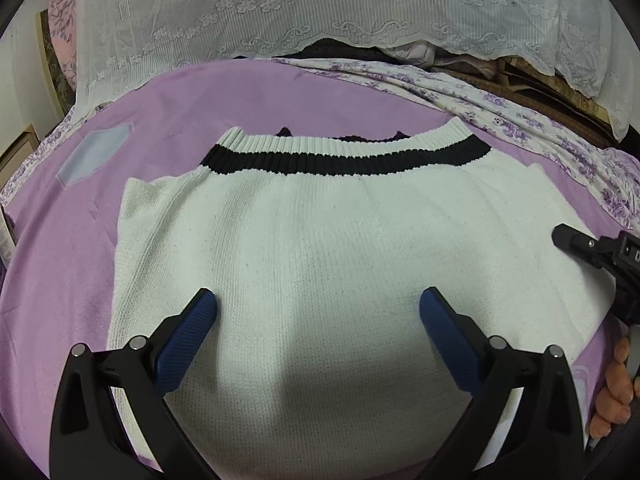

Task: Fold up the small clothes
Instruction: 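Grasp the side edge of the folded sweater with the right gripper, then lift the held side edge and fold it over the sweater body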

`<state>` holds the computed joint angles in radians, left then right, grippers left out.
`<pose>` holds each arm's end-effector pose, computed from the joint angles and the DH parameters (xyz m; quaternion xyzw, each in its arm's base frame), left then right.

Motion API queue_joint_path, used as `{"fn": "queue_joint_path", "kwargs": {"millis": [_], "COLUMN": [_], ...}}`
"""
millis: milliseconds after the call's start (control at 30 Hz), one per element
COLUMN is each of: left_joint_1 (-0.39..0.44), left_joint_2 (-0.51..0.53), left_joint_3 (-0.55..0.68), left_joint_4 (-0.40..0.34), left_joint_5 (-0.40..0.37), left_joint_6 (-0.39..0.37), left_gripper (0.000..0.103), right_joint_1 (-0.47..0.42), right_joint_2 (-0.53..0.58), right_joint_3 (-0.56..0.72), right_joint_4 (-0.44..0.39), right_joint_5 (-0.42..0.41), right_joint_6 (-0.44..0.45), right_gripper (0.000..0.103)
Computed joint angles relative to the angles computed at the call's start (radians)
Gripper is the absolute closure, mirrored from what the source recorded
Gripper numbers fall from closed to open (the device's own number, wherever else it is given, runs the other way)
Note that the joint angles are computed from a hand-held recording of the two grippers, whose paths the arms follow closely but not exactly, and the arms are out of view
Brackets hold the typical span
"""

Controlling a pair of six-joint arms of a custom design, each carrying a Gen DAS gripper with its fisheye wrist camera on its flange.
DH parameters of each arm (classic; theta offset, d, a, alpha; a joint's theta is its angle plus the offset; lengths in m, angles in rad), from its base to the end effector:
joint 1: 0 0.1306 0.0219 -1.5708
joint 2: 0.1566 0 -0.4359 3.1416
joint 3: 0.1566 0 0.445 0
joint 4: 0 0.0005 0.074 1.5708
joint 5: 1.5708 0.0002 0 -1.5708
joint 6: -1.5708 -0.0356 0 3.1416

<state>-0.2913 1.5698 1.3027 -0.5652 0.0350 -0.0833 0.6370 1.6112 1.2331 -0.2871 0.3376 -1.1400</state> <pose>0.5668 -0.1718 0.3626 0.1798 0.9150 -0.0537 0.3572 0.4939 0.3502 0.3272 0.2918 0.8403 0.2394 0.3892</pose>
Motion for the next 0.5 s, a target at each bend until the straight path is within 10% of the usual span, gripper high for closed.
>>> {"fn": "queue_joint_path", "kwargs": {"millis": [500], "left_joint_1": [0.054], "left_joint_2": [-0.002], "left_joint_3": [0.036], "left_joint_4": [-0.027], "left_joint_5": [-0.075], "left_joint_6": [0.013], "left_gripper": [0.004], "right_joint_1": [0.044], "right_joint_2": [-0.002], "right_joint_3": [0.051], "right_joint_4": [-0.071], "right_joint_5": [0.159], "right_joint_6": [0.066], "right_gripper": [0.079]}}
